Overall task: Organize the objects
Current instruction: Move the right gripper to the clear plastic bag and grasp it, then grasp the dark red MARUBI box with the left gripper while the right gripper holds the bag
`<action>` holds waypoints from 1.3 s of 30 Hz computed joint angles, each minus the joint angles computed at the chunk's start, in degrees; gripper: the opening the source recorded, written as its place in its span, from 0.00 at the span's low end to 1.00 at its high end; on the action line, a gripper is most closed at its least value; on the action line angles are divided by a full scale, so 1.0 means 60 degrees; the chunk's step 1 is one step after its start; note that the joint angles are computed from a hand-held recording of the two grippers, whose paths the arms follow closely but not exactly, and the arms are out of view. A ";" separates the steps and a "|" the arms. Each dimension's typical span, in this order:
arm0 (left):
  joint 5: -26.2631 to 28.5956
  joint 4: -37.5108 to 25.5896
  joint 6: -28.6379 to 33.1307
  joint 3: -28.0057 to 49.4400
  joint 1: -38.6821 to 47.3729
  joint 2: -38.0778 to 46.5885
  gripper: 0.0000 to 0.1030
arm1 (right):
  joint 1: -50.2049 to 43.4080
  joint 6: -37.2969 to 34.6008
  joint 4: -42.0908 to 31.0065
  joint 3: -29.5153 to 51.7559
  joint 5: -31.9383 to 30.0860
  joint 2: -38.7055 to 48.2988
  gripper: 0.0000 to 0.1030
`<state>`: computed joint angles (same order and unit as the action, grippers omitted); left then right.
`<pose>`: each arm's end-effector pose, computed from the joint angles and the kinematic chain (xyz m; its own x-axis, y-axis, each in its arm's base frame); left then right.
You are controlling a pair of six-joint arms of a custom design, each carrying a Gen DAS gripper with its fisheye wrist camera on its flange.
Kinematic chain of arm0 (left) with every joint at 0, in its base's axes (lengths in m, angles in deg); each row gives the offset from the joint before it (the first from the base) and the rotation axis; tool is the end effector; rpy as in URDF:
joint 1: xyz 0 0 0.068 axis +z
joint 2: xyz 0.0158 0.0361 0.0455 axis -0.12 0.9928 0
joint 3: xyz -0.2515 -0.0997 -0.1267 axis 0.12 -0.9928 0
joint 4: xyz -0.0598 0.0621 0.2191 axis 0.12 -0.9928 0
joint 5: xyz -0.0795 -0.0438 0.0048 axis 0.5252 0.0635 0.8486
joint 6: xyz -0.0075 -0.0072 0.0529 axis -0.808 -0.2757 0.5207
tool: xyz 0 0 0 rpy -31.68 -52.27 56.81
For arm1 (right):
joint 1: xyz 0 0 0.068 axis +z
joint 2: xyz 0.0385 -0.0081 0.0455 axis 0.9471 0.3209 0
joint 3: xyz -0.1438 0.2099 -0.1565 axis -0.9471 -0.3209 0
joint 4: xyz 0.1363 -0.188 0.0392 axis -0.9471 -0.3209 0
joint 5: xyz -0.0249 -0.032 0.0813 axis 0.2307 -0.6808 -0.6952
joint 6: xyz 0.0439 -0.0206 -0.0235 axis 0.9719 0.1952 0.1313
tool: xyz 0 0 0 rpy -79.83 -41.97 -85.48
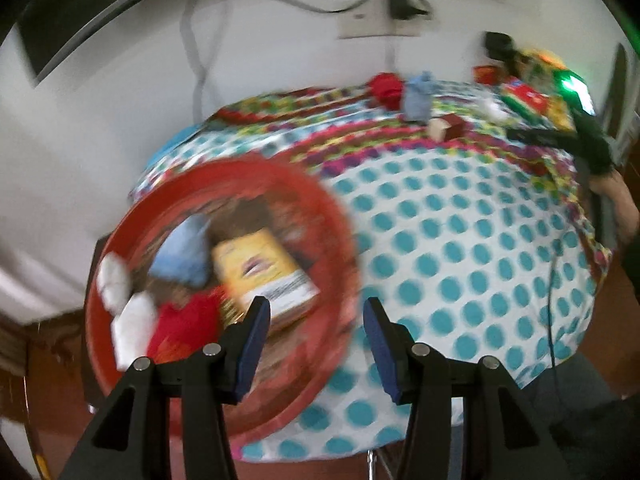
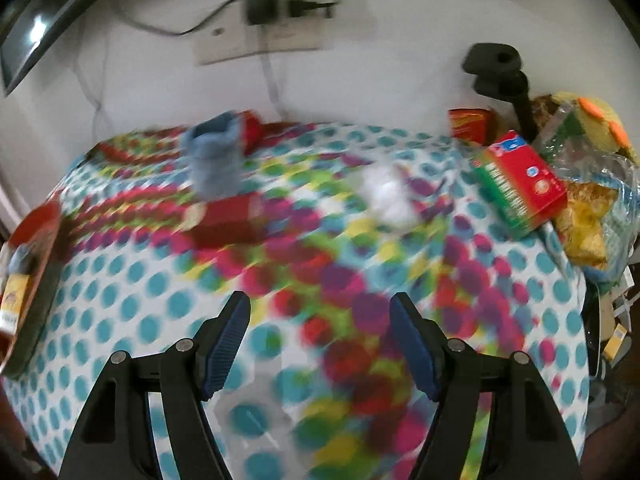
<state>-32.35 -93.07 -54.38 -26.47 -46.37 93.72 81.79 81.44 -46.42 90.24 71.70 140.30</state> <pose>0.1405 -0.0982 0.2204 -0.8343 0.1617 -0.5271 0.1126 0.9859 0.1241 0.3436 0.0686 0.1612 -0.7299 -0.2321 -0.6429 -0.3369 0.9406 0.0429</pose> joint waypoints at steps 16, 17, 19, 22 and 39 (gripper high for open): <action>0.3014 0.0614 0.3381 0.6400 0.0701 0.7620 0.48 | -0.0108 -0.0270 -0.1918 0.4657 0.0074 0.3319 0.53; 0.3054 0.0615 0.3601 0.6799 0.0691 0.7940 0.48 | -0.0105 -0.0236 -0.1914 0.4625 0.0083 0.3354 0.43; 0.3090 0.0443 0.3896 0.7664 0.0680 0.8603 0.48 | -0.0130 -0.0224 -0.1438 0.4133 0.0004 0.3161 0.33; 0.3041 0.0145 0.4377 0.8846 0.0652 0.9453 0.48 | -0.0314 0.0032 -0.0914 0.3239 -0.0529 0.2709 0.33; 0.3152 -0.2036 0.5055 1.3504 0.1009 1.2385 0.49 | -0.0715 0.0081 0.0415 0.0963 -0.1746 0.1698 0.36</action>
